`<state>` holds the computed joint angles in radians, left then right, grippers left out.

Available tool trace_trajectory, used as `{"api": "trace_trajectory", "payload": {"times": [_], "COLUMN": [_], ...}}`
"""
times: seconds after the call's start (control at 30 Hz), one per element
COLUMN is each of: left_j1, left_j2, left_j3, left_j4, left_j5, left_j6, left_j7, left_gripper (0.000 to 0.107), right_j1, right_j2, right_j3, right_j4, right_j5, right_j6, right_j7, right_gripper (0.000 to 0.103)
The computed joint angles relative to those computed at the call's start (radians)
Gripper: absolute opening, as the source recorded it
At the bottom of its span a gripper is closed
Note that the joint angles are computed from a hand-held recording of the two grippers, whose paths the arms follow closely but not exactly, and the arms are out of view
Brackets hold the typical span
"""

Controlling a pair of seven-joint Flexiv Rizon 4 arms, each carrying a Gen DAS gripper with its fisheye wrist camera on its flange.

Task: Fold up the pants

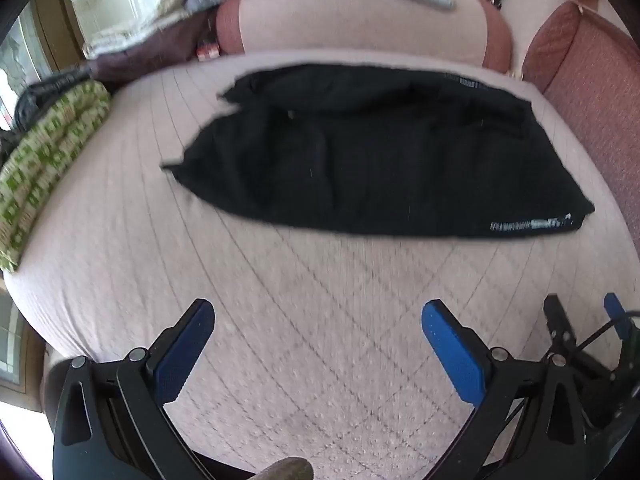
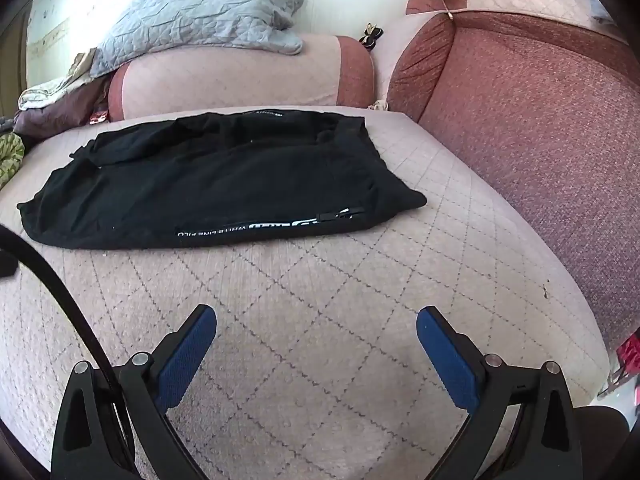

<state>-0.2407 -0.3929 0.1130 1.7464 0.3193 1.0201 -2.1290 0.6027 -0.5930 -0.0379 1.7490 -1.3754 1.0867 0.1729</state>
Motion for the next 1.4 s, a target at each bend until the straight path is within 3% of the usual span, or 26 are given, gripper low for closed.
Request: {"api": "trace_trajectory", "payload": {"times": [0.3, 0.57, 0.67, 0.7, 0.77, 0.8, 0.87, 0.97, 1.07, 1.17, 1.23, 1.27, 1.3, 1.4], "left_j1": [-0.010, 0.019, 0.018, 0.033, 0.043, 0.056, 0.084, 0.114, 0.213, 0.294, 0.377, 0.427, 0.448, 0.434], "left_j2": [-0.051, -0.046, -0.043, -0.035, -0.006, 0.009, 0.035, 0.037, 0.019, -0.034, -0.073, -0.098, -0.116, -0.161], "left_j3": [0.007, -0.005, -0.010, -0.026, -0.022, -0.025, -0.012, 0.029, -0.005, -0.036, -0.116, -0.181, -0.214, -0.221], "left_j4": [0.007, 0.076, 0.070, 0.078, 0.101, 0.114, 0.132, 0.113, 0.109, 0.090, 0.089, 0.095, 0.086, 0.036], "left_j5": [0.008, -0.067, -0.081, -0.108, -0.131, -0.149, -0.178, -0.178, -0.277, -0.378, -0.487, -0.603, -0.653, -0.692], "left_j6": [-0.029, 0.068, 0.041, 0.037, 0.069, 0.090, 0.151, 0.175, 0.191, 0.206, 0.211, 0.225, 0.222, 0.243], "left_j7": [-0.003, 0.028, 0.062, 0.092, 0.091, 0.099, 0.092, 0.065, 0.144, 0.240, 0.332, 0.429, 0.470, 0.528], "left_gripper": [0.103, 0.103, 0.103, 0.100, 0.056, 0.049, 0.054, 0.075, 0.076, 0.076, 0.076, 0.076, 0.076, 0.077], "right_j1": [0.005, 0.011, 0.011, 0.011, 0.012, 0.010, 0.005, -0.010, -0.039, -0.073, -0.109, -0.119, -0.138, -0.203], "right_j2": [-0.018, -0.020, -0.020, -0.021, -0.021, -0.019, -0.017, -0.014, -0.009, -0.007, -0.018, -0.025, -0.035, -0.085], "right_j3": [-0.003, -0.014, -0.016, -0.015, -0.019, -0.021, -0.028, -0.025, 0.012, 0.024, 0.050, 0.058, 0.075, 0.135], "right_j4": [-0.010, -0.009, -0.007, -0.008, -0.006, -0.003, 0.005, 0.013, 0.010, 0.010, -0.005, -0.015, -0.030, -0.097], "right_j5": [0.085, 0.096, 0.101, 0.106, 0.103, 0.098, 0.073, 0.058, 0.153, 0.258, 0.372, 0.419, 0.474, 0.627], "right_j6": [0.022, 0.030, 0.034, 0.031, 0.037, 0.046, 0.072, 0.102, 0.128, 0.219, 0.250, 0.257, 0.265, 0.303], "right_j7": [-0.045, -0.061, -0.075, -0.085, -0.083, -0.080, -0.066, -0.062, -0.147, -0.188, -0.241, -0.259, -0.284, -0.345], "right_gripper": [0.103, 0.103, 0.103, 0.103, 0.103, 0.103, 0.103, 0.103, 0.101, 0.097, 0.096, 0.094, 0.093, 0.091]}}
